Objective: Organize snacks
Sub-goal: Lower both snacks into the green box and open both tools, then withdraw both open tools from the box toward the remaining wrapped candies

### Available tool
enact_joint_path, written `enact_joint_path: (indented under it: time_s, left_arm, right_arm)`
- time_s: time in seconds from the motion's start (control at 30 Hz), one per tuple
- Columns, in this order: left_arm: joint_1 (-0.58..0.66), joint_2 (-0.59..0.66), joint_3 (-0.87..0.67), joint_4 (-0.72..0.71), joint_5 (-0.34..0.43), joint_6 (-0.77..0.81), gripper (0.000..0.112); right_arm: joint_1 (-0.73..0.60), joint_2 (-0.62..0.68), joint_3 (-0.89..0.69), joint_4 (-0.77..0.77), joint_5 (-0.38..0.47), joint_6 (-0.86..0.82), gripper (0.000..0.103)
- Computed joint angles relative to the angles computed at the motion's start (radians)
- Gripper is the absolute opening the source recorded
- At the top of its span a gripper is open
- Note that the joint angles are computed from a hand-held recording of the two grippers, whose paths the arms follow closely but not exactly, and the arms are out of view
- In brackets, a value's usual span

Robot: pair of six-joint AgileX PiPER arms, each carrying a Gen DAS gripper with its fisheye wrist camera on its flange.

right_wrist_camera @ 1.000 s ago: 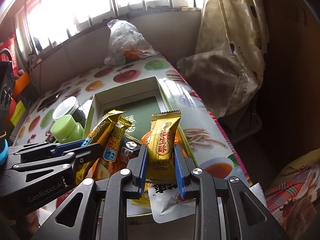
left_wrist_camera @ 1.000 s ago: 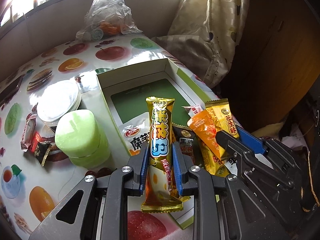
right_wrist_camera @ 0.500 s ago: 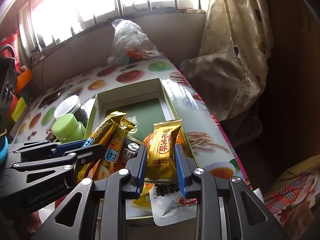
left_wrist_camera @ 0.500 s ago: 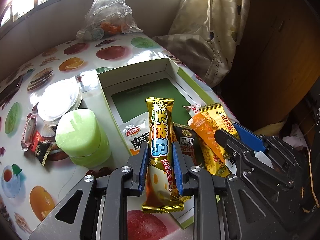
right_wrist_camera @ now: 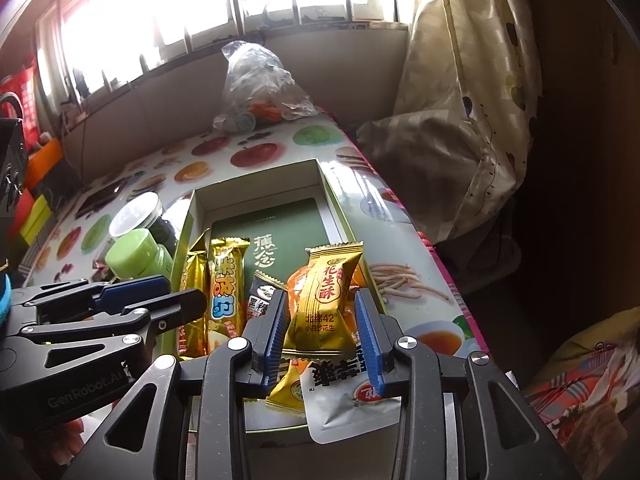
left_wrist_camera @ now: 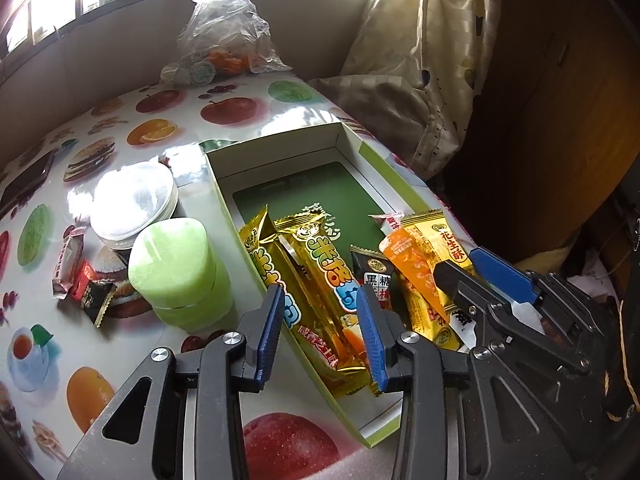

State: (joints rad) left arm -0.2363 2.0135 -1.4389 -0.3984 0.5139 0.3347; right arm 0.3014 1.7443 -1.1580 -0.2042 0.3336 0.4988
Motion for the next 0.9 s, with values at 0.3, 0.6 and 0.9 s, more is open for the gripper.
enact_joint_path:
  time_s: [0.3,0.6,0.9]
  left_arm:
    - [0.019,-0.056,0.065,-0.034,-0.032,0.035,0.039]
    - [0.041,-0.153,0.175,-0.057,-0.095,0.07,0.045]
    - [0.084,-0.242,0.267,-0.106,-0.139,0.128,0.045]
  right_arm:
    - [0.028,-0.028,0.013,-0.08,0.012,0.095,0.038]
    - [0.067,-0.075,0.039,-0.176,0.016,0.228,0.046]
    - [0.125,-0.099,0.032,-0.248,0.031,0.324,0.048]
